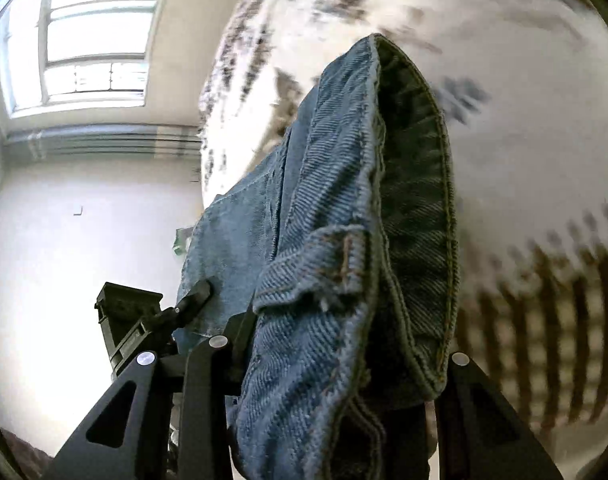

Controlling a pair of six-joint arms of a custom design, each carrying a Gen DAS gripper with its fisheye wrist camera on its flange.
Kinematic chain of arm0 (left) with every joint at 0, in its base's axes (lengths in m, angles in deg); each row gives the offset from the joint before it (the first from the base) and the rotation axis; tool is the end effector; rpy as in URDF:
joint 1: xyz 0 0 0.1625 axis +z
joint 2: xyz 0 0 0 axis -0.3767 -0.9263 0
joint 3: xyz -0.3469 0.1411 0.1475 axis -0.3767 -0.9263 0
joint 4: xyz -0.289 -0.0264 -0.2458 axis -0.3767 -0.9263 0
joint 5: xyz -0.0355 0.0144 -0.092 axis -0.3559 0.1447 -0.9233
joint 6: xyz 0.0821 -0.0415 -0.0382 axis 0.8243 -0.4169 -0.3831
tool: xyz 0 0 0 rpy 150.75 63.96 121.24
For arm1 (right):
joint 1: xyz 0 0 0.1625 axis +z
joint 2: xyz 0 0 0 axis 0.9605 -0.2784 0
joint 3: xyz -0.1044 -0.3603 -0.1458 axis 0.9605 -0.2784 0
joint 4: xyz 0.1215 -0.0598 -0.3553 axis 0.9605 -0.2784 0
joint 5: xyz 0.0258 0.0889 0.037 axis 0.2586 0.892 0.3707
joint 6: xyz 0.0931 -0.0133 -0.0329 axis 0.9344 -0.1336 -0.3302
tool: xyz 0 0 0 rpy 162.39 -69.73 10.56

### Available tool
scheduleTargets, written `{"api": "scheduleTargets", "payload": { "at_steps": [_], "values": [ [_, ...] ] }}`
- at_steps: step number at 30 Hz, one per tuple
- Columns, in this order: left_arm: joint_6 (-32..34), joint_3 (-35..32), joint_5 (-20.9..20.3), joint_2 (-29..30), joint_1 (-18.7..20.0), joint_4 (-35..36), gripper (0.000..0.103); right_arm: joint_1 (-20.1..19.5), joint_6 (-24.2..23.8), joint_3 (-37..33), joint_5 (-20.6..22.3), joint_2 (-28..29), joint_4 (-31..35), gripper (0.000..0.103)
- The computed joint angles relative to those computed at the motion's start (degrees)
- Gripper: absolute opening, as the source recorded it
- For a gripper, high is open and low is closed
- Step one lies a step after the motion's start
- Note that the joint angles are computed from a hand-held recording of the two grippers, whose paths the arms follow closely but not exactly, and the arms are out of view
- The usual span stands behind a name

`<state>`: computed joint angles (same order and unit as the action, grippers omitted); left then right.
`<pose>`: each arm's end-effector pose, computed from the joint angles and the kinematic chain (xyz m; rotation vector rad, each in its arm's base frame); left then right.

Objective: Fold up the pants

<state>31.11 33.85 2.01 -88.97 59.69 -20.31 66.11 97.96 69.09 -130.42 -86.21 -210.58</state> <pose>-0.1664 -0.3100 0.5264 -0.2252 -3.0914 0.2731 0.3921 -0.1990 0.1537 0.5662 2.7753 -0.7537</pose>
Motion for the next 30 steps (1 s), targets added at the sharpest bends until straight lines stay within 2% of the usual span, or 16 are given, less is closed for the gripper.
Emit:
{"api": "scheduleTargets", "payload": {
  "at_steps": [4, 5, 8, 12, 14, 17, 19, 20, 21, 22, 23, 24, 26, 27, 28, 30],
  "values": [
    [11.0, -9.3, 0.0, 8.8, 9.9, -2.8, 0.026, -5.6, -8.3, -10.3, 2.0, 6.3, 1.1, 0.037],
    [14.6, -13.1, -0.6, 12.6, 13.3, -3.7, 0.026, -6.6, -10.1, -13.3, 2.1, 8.1, 1.8, 0.037],
    [22.6, -22.8, -1.7, 21.5, 20.1, -4.5, 0.026, -10.5, -15.3, -24.0, 3.1, 15.3, 2.9, 0.037],
    [32.1, -40.6, -2.9, 35.8, 27.9, -2.0, 0.026, -15.0, -20.7, -37.9, 4.7, 24.7, 4.9, 0.037],
    [35.4, -50.3, -3.2, 42.9, 30.9, 0.4, 0.026, -17.2, -23.3, -45.2, 5.6, 30.1, 6.0, 0.037],
    [39.1, -60.7, -3.3, 50.6, 34.4, 2.7, 0.026, -19.9, -25.7, -53.9, 7.3, 36.6, 6.9, 0.037],
    [40.5, -66.2, -2.2, 54.8, 36.5, 4.8, 0.027, -21.6, -27.4, -57.1, 7.9, 39.8, 7.2, 0.037],
    [40.4, -68.1, -0.8, 56.2, 37.3, 6.0, 0.031, -22.5, -27.8, -58.2, 8.6, 41.1, 7.6, 0.037],
    [40.0, -70.2, 1.8, 57.9, 37.9, 8.0, 0.039, -23.4, -27.4, -59.3, 8.9, 42.1, 9.4, 0.039],
    [39.6, -72.3, 5.9, 59.7, 38.6, 11.1, 0.045, -24.0, -26.6, -59.6, 8.3, 42.3, 11.9, 0.045],
    [38.8, -72.0, 8.0, 59.9, 38.8, 12.4, 0.060, -24.4, -26.1, -59.8, 7.6, 42.5, 13.8, 0.046],
    [38.7, -70.4, 8.9, 59.3, 39.1, 12.3, 0.064, -24.5, -25.9, -59.8, 7.0, 42.4, 15.5, 0.054],
    [40.5, -63.9, 8.7, 55.3, 38.9, 8.4, 0.068, -24.1, -26.9, -60.7, 5.4, 42.1, 19.5, 0.057],
    [40.6, -61.6, 10.8, 53.7, 38.2, 7.6, 0.075, -23.6, -26.9, -61.8, 3.3, 41.9, 22.4, 0.062],
    [40.3, -59.3, 13.0, 52.2, 37.4, 6.9, 0.076, -22.8, -26.5, -63.0, 0.9, 41.6, 25.5, 0.067],
    [39.5, -55.7, 14.2, 49.5, 36.7, 5.3, 0.076, -21.2, -25.9, -65.3, -5.3, 41.1, 31.6, 0.067]
  ]
}}
